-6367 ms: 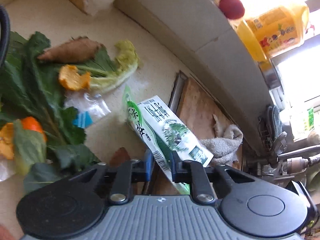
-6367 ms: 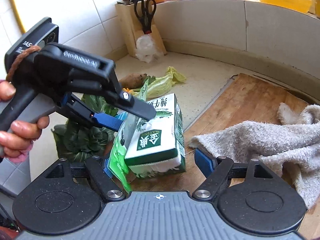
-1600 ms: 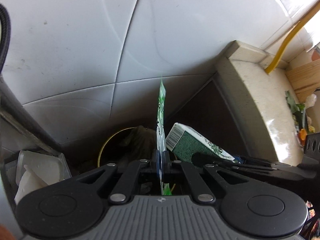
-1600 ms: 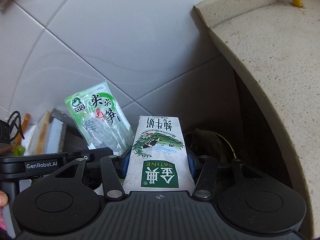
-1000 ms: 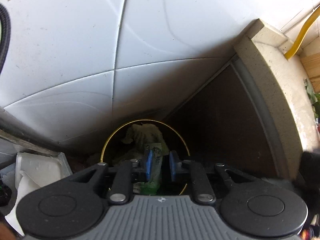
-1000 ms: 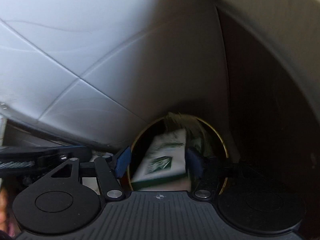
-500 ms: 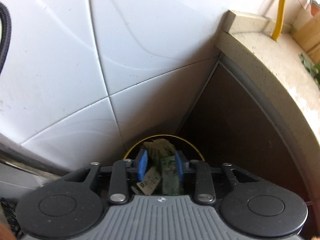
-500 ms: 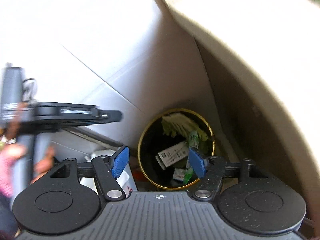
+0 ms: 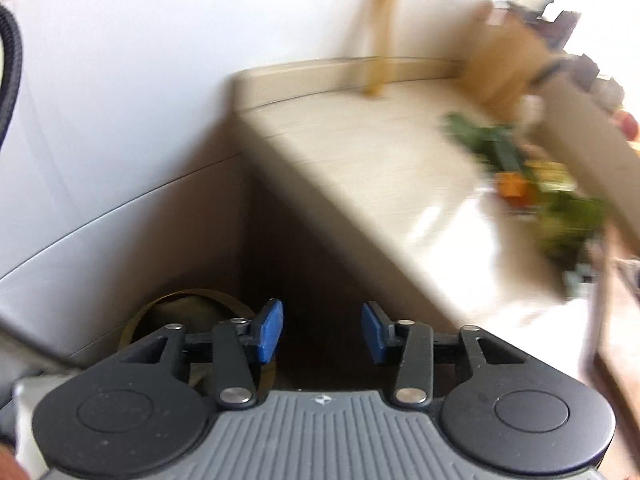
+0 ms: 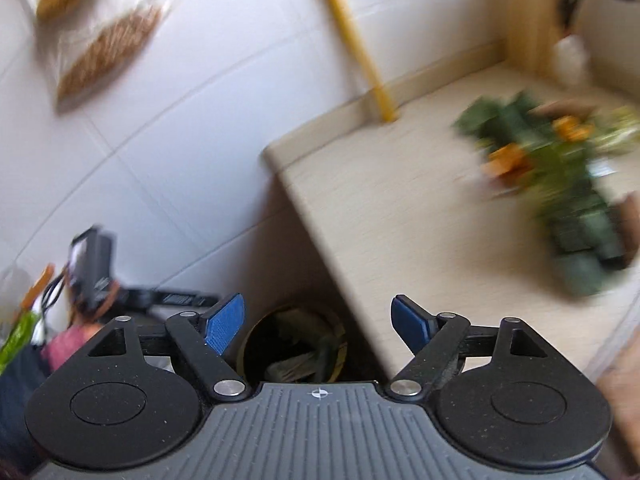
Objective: Collect trash
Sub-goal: 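Move both open tools back to the scrap pile on the counter, then close the right gripper on the green bok choy while the left gripper reaches the cabbage leaf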
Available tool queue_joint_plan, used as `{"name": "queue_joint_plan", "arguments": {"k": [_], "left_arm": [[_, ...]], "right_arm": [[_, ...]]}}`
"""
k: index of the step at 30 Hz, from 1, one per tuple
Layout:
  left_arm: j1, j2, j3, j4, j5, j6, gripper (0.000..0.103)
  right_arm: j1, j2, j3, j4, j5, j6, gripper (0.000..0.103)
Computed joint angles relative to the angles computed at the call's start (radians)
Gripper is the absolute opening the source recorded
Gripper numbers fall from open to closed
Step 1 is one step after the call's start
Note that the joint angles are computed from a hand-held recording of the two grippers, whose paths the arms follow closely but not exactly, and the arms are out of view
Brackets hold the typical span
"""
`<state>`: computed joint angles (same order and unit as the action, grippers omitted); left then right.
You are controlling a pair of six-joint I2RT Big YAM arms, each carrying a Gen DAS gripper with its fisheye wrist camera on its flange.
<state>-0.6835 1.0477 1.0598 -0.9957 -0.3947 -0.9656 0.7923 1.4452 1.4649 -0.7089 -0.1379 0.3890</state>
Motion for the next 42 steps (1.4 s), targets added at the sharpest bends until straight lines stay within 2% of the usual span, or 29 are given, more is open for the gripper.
{"name": "queue_joint_plan", "arguments": {"k": [3, 8, 12, 17, 24, 31, 36, 37, 40, 42], "left_arm": [[-0.042, 0.062, 0.072, 0.060, 0.006, 0.044, 0.043], [-0.062, 0.153, 0.165, 0.143, 0.068, 0.114, 0.048], [-0.058, 0.215, 0.240, 0.154, 0.102, 0.163, 0.049], [0.004, 0.259, 0.283, 0.198, 0.163, 0.254, 0.049], [0.112, 0.293, 0.298, 0.255, 0.305, 0.346, 0.051], [0.191, 0.349, 0.328, 0.308, 0.428, 0.381, 0.051], [0.213, 0.416, 0.385, 0.314, 0.484, 0.415, 0.051], [0.215, 0.430, 0.400, 0.311, 0.496, 0.422, 0.051], [0.214, 0.458, 0.435, 0.301, 0.513, 0.458, 0.051], [0.216, 0.460, 0.439, 0.300, 0.527, 0.480, 0.052]], "right_arm": [[-0.051, -0.048, -0.046, 0.040, 0.032, -0.017, 0.087], [-0.125, -0.086, -0.092, 0.075, 0.080, -0.129, 0.089], [-0.170, -0.105, -0.122, 0.111, 0.068, -0.195, 0.091], [-0.193, -0.079, -0.105, 0.135, 0.077, -0.322, 0.098], [-0.191, 0.042, -0.003, 0.108, 0.108, -0.429, 0.099], [-0.184, 0.175, 0.131, 0.029, 0.116, -0.479, 0.098], [-0.190, 0.251, 0.210, -0.073, 0.105, -0.460, 0.093], [-0.187, 0.254, 0.206, -0.070, 0.122, -0.456, 0.093], [-0.183, 0.251, 0.196, -0.061, 0.169, -0.441, 0.076], [-0.192, 0.254, 0.208, -0.079, 0.148, -0.401, 0.076]]}}
